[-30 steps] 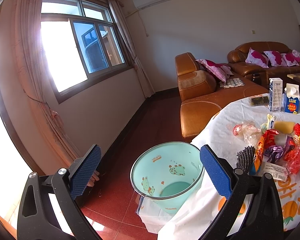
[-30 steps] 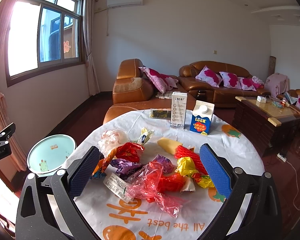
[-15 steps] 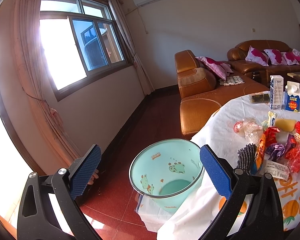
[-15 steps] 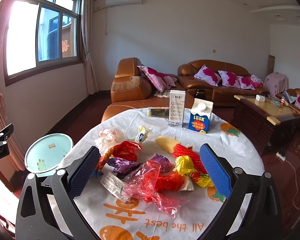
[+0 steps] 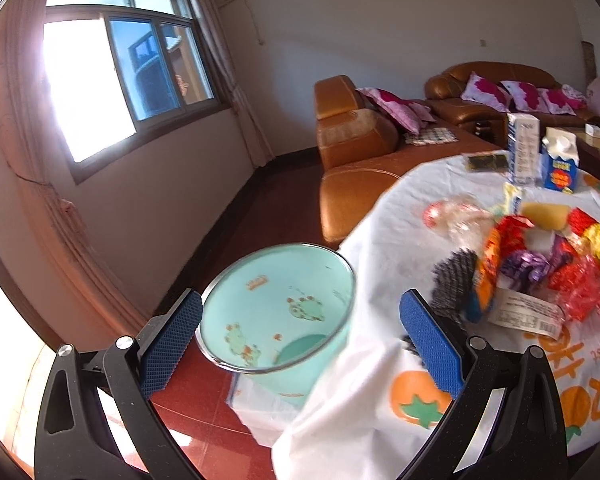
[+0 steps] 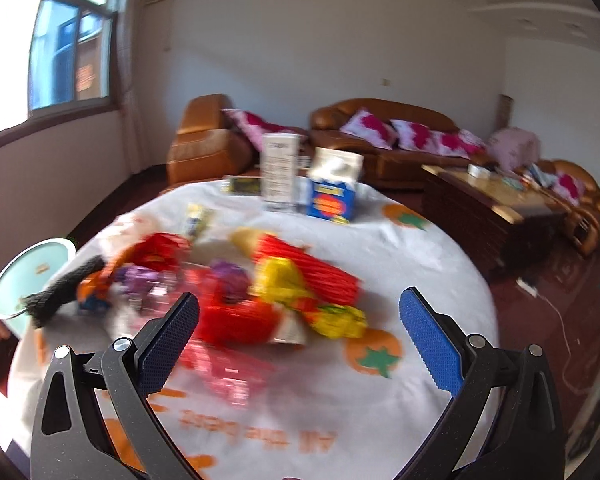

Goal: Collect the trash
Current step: 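Reach the left tool to the black scrubbing pad and close on it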

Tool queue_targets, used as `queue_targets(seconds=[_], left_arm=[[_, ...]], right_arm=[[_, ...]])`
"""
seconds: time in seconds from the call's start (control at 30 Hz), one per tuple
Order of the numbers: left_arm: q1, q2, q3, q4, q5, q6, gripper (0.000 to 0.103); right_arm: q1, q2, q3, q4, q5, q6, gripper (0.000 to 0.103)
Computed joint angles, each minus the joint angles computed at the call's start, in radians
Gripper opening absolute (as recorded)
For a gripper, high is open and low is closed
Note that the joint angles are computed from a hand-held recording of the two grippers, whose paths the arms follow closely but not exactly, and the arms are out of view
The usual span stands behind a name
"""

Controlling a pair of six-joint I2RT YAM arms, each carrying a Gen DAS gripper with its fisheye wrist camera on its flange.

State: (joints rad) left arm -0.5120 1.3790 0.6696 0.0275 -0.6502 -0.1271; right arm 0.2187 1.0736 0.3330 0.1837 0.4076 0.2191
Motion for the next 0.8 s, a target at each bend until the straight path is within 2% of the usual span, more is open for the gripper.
queue_targets(seconds=[0.27, 0.57, 0.6, 0.7, 0.77, 0.8], left_arm=[[-0.067, 0.165, 0.013, 0.067, 0.058, -0.028, 0.097], [-0.049, 0.269, 0.024, 0.125, 0.143, -0.016, 0.096], [-0.046, 0.271, 0.023, 0.131, 0.15, -0.012, 0.094], [-0.032, 0.287, 0.032, 0.143, 0.194, 0.003, 0.074], [-0.024, 0.294, 0.037, 0.14, 0.23, 0.005, 0.066], [-0.022, 0.293, 0.037, 0.135, 0.243, 0.009, 0.057]], right_arm=[[-0.138, 0.055, -0.059, 0.097, -0.075, 0.004, 0.098], [-0.176, 0.104, -0.049, 0.107, -0.126, -0.004, 0.098], [-0.181, 0.111, -0.045, 0.108, -0.13, -0.005, 0.098], [-0.203, 0.118, -0.03, 0.099, -0.151, -0.013, 0.097], [-0.22, 0.108, -0.026, 0.088, -0.165, -0.02, 0.097], [-0.223, 0.104, -0.024, 0.082, -0.167, -0.021, 0.097]])
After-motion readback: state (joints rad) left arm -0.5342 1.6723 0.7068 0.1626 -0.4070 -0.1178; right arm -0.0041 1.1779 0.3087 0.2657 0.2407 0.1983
